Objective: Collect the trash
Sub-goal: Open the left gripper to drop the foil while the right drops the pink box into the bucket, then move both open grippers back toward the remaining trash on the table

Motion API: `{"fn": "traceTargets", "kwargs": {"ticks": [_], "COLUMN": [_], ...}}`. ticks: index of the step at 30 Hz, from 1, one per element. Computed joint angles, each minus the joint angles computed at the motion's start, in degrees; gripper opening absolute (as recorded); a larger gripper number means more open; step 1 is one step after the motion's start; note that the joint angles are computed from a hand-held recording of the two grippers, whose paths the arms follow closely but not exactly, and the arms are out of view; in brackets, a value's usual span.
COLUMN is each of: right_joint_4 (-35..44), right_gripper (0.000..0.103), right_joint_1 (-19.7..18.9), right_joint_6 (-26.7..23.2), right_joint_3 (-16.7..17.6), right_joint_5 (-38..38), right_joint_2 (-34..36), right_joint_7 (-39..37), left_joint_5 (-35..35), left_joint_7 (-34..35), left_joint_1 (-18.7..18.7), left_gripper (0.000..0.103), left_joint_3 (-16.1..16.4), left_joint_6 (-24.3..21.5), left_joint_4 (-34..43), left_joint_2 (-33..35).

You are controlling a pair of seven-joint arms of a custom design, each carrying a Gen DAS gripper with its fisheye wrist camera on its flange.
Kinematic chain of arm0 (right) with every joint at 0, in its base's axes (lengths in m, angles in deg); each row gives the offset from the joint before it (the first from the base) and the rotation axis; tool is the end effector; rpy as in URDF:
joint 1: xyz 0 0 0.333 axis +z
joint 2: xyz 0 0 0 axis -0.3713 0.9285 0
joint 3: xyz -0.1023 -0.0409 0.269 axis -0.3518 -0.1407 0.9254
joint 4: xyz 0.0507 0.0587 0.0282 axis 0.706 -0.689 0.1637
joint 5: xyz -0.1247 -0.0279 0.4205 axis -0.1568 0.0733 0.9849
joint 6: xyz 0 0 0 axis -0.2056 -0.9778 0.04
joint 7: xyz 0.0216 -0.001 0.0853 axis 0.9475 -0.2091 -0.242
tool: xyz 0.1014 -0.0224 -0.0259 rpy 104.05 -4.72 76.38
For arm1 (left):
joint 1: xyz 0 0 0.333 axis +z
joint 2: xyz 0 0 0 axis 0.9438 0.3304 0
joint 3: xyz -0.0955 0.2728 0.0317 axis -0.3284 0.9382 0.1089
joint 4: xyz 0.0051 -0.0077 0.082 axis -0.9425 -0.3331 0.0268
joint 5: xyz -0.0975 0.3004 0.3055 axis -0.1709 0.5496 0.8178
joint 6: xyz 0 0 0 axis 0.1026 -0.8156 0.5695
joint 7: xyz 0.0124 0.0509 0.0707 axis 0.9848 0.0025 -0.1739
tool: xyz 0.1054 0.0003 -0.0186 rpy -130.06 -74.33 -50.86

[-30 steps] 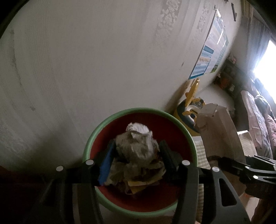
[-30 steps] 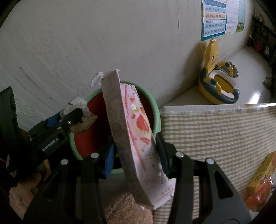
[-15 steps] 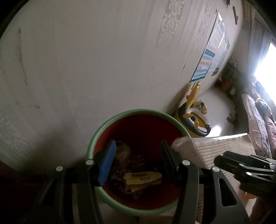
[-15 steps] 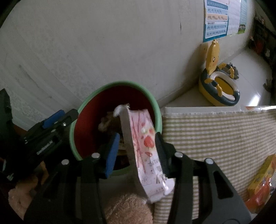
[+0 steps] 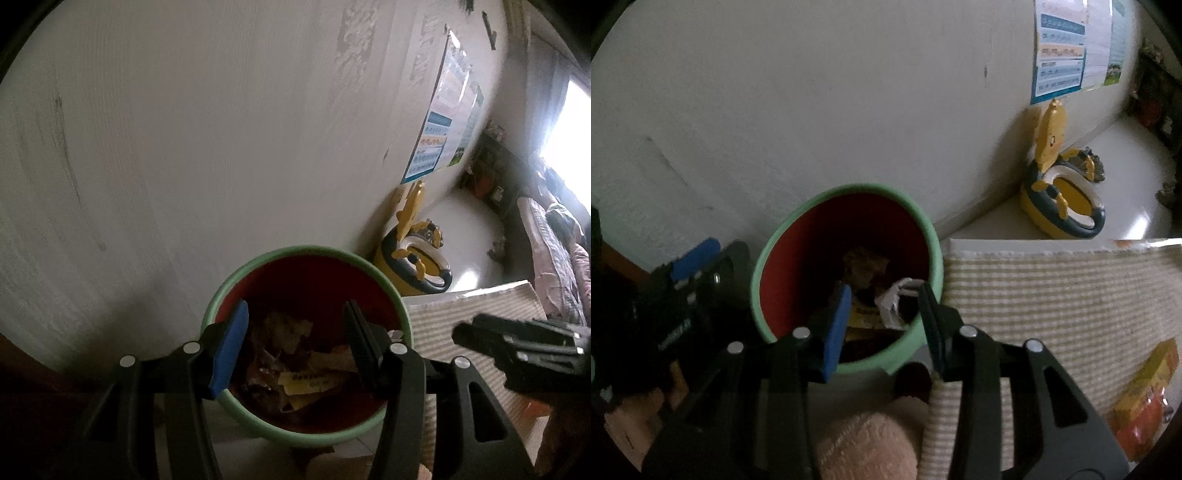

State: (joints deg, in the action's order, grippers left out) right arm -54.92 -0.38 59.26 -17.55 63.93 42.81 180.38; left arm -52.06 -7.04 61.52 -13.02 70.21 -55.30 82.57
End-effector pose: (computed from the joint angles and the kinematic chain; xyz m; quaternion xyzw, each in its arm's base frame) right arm 0.6567 0.3528 0.6010 -0.7748 0.5591 -0.0610 0.2886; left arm 0.6088 -0.2325 0.5831 -0.7242 0.5734 -0.2888 0.2519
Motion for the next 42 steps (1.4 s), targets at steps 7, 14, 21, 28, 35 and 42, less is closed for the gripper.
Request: {"fn": "traceTargets", "kwargs": {"ticks": [7, 14, 21, 28, 35, 42], "right_joint_4": [-16.5, -29.9, -40.5, -48.5, -58.7, -64.1], "right_gripper": [0.041, 0.056, 0.064, 0.067, 0.071, 0.073], "right_joint_1": [-0.4, -1.4, -2.3, -2.7, -4.7, -12.6], "right_joint_6": [5.1, 9.6, 11.6, 12.8, 12.0, 9.7], "right_joint_3": [-1.1, -2.2, -3.9, -5.3, -6.8, -8.5], "right_joint_5": [-3.9, -4.8, -2.9, -3.0, -4.6, -9.9], "right_joint_2": [-13.2, -24.6, -34.1, -41.7, -50.9, -54.5], "right_joint_7": [0.3, 2.2, 4.8, 6.4, 9.2, 19.9], "left_joint_5": [1.5, 2.9, 2.3, 2.0, -2.6, -6.3], "left_joint_7": [-0.4, -1.0, -0.3, 1.0, 7.4, 13.4], "left_joint_1": [-0.8, -2.2, -4.1, -6.5, -10.2, -14.9], "left_gripper": [0.051, 0.052, 0.052, 0.055, 0.055, 0.055], "left_joint_3": [-0.9, -2.5, -3.9, -5.2, -6.2, -5.4], "left_joint_6": [-0.5, -1.6, -2.6, -3.1, -3.4, -5.1], "left_joint_4": [0.6, 1.3, 2.2, 3.6, 7.3, 13.8], "left_joint_2": [-1.0, -2.1, -2.4, -2.1, 2.1, 8.7]}}
